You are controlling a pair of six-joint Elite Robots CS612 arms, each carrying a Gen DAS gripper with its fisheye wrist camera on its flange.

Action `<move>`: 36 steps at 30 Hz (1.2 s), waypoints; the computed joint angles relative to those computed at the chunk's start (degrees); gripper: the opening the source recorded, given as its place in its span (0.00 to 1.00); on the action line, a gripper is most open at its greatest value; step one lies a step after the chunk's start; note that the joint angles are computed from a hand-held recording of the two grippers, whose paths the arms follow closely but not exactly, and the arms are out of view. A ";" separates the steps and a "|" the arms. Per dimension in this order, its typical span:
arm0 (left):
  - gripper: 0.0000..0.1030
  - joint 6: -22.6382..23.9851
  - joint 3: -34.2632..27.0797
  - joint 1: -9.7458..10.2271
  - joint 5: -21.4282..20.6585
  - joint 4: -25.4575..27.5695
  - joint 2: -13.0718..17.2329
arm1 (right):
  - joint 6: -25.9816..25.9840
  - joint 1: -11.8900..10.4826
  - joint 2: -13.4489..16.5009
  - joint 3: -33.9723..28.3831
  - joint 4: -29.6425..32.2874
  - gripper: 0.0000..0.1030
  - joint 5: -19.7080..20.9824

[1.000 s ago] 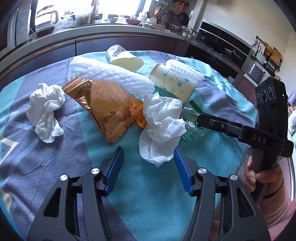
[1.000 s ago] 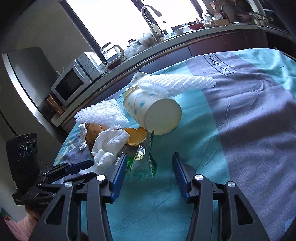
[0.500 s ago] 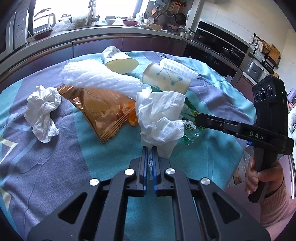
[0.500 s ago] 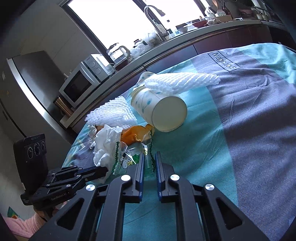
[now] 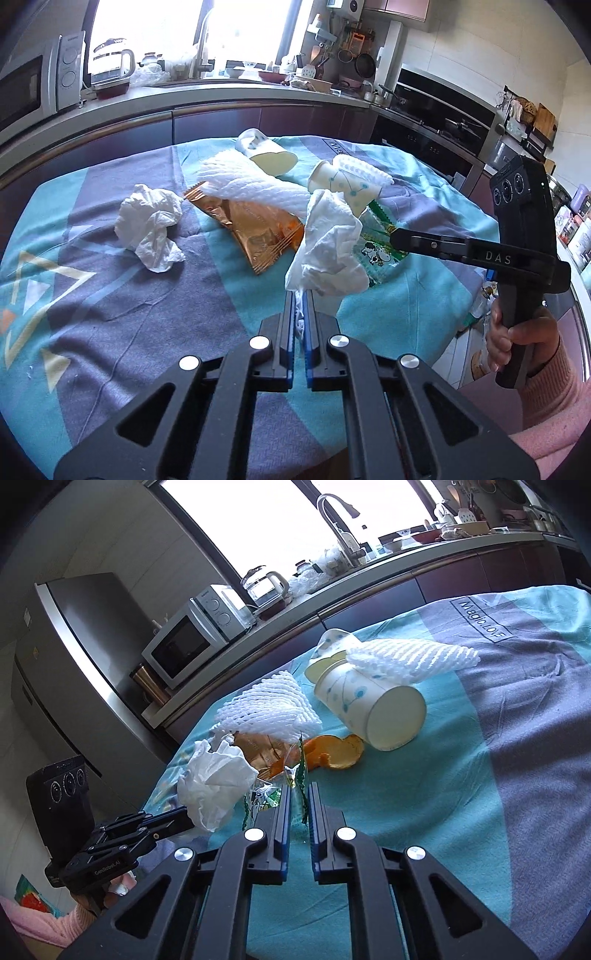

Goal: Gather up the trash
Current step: 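Close the left tool on a white tissue while the right grasps the clear plastic wrapper, then carry the tissue and wrapper into the teal bin and open both tools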

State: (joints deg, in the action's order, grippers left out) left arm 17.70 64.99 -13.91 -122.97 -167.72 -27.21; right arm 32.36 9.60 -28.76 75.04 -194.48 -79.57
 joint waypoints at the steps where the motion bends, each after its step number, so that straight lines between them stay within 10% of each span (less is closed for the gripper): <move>1: 0.04 -0.40 0.25 0.29 -0.08 -0.47 -0.13 | -0.25 0.11 0.11 -0.38 0.15 0.08 0.39; 17: 0.04 -10.47 3.00 5.59 3.76 -9.53 -1.16 | -5.63 2.37 4.22 -11.12 6.84 0.08 8.91; 36: 0.04 -21.18 5.50 11.60 12.92 -19.13 -2.21 | -16.66 6.27 15.25 -38.84 26.31 0.08 19.13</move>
